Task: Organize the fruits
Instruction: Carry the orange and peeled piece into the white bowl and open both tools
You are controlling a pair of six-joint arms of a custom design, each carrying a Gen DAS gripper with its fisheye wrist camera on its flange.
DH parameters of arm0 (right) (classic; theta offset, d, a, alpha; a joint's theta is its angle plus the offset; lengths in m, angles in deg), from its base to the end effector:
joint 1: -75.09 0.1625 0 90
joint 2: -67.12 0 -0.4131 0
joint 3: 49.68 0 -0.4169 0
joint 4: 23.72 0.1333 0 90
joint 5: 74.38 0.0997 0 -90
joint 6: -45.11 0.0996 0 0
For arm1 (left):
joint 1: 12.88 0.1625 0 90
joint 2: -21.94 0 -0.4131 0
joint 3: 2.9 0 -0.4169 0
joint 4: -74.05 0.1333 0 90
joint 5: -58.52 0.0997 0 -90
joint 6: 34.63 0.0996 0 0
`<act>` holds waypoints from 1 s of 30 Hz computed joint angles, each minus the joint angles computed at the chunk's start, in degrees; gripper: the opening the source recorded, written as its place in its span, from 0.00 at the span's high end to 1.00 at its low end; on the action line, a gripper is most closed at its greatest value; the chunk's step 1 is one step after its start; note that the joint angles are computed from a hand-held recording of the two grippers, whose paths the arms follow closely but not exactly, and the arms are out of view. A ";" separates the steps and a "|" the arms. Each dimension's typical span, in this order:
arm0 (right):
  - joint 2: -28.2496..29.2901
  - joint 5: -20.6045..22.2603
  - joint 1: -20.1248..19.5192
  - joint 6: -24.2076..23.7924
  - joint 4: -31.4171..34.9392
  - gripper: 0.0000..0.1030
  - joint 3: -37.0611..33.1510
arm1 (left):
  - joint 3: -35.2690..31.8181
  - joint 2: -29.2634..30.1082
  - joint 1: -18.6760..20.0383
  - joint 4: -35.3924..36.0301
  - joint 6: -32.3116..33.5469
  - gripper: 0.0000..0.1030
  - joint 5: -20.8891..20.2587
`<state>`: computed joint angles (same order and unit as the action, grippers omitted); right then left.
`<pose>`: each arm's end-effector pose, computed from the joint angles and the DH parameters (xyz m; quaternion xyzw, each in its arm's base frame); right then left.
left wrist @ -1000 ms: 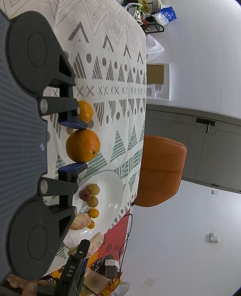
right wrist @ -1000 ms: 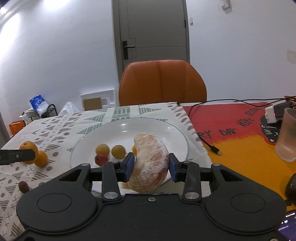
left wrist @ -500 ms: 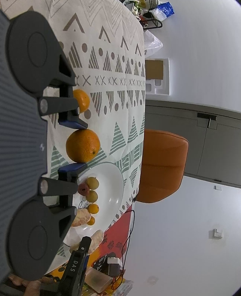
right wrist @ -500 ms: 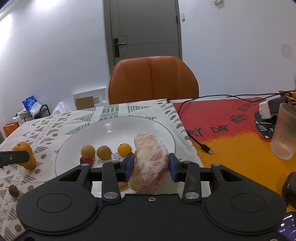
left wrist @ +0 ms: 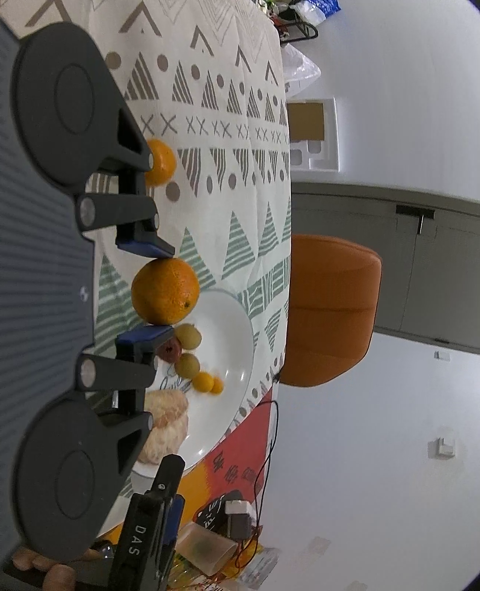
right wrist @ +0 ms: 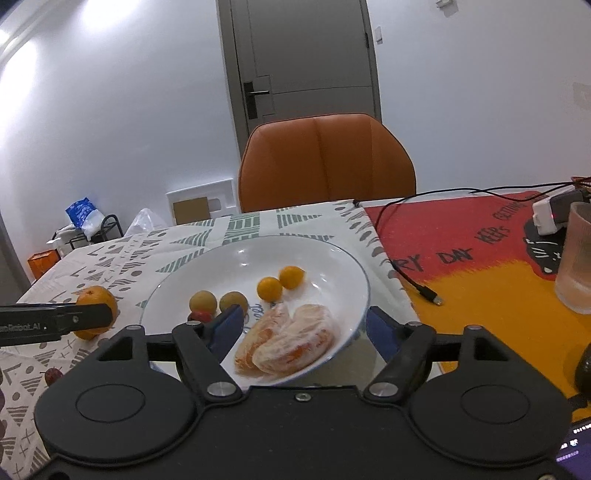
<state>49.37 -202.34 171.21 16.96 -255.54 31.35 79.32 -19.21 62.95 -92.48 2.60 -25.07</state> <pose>0.1439 -0.6661 -0.0018 0.0190 -0.7602 0.5394 0.3615 -0.0470 -0.7761 0.1377 0.3971 0.8643 -0.2873 0.1130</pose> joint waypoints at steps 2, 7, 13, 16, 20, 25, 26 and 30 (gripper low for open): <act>-0.22 -0.11 -0.14 0.11 -0.58 0.29 0.56 | 0.39 -0.01 -0.26 0.06 0.23 0.63 -0.19; -1.10 -0.02 -0.60 0.99 -2.07 0.29 2.51 | 1.06 0.20 -0.94 0.39 0.80 0.63 -0.62; -1.73 0.08 -1.00 1.63 -3.45 0.29 4.13 | 1.73 0.37 -1.68 0.79 1.27 0.63 -0.81; -2.00 0.49 -1.25 2.06 -3.87 0.29 4.84 | 1.98 0.43 -2.04 0.86 1.45 0.63 -1.03; -2.17 0.83 -1.49 2.33 -4.29 0.29 5.33 | 2.70 0.32 -2.44 0.40 1.85 0.63 -1.87; -2.33 1.11 -1.55 2.51 -4.81 0.29 5.82 | 3.74 0.01 -2.73 -1.26 2.99 0.63 -4.15; -2.35 1.12 -1.53 2.47 -4.97 0.29 5.89 | 3.93 0.01 -2.80 -1.84 3.26 0.63 -4.18; -2.44 1.09 -1.46 2.47 -5.44 0.29 6.06 | 4.10 -0.35 -2.81 -1.66 3.10 0.62 -3.85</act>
